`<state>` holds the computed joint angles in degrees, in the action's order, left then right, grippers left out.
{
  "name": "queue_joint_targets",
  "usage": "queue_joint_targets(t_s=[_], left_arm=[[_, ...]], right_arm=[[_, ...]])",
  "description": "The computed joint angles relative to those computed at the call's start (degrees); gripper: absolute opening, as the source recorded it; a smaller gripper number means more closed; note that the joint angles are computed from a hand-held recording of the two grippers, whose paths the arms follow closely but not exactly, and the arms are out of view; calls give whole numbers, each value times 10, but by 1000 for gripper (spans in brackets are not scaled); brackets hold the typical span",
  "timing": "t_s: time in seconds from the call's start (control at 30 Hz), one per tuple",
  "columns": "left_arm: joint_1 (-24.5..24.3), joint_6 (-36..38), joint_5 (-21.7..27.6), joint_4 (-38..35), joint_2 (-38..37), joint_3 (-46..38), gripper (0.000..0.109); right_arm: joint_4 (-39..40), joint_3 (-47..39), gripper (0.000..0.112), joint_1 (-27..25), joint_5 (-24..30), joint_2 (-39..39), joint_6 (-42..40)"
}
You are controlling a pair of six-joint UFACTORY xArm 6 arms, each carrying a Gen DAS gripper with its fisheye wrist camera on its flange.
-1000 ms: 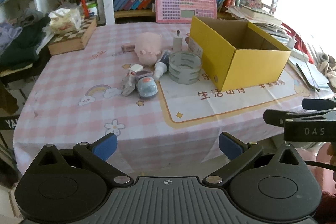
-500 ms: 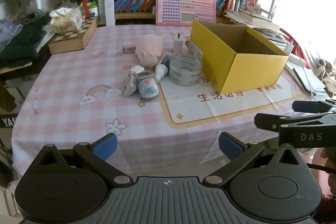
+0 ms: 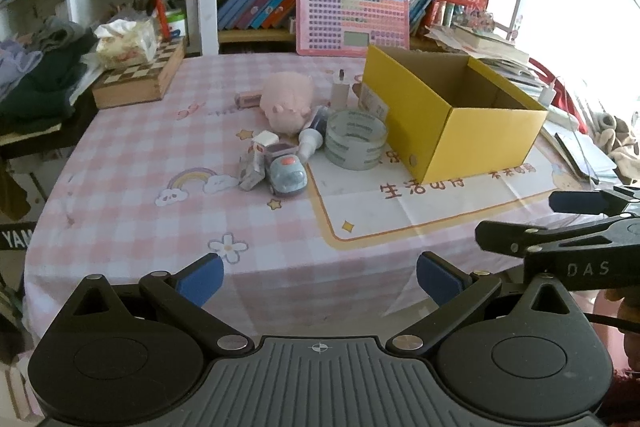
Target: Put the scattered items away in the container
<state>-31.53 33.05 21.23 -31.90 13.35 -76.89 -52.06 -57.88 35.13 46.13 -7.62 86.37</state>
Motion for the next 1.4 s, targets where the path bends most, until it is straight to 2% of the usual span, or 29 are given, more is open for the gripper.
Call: queue_joint_targets(t_s=[0.1,0.17,0.43,0.7,0.83,1.0,1.13,1.23,1.4], left_arm=[[2,15,-1,-15,0,-1,103],[4,15,-4,-17,2,-3,103],[14,3,-6,-19,24,-26,101],[23,-32,-3,14,81,-96,93],[28,-59,5,38,125,-156,83],[32,-96,36,65,180,-230,70],[34,-135,65,95,219,-283,53],[37,-165,87,118,249,-325,49],[41,-200,127,146,308,-412,43]], right_arm=[[2,-5,100,0,-5,6,-5],[0,-7,94,-2,-11,9,-5],[5,-32,59,-26,-58,41,-38],[1,-78,56,-62,-91,88,-81],[-3,-105,53,-81,-111,113,-118],[3,-144,53,-102,-136,149,-188],[23,-172,48,-117,-161,179,-245],[55,-197,38,-129,-174,205,-296],[126,-246,31,-143,-176,252,-392]])
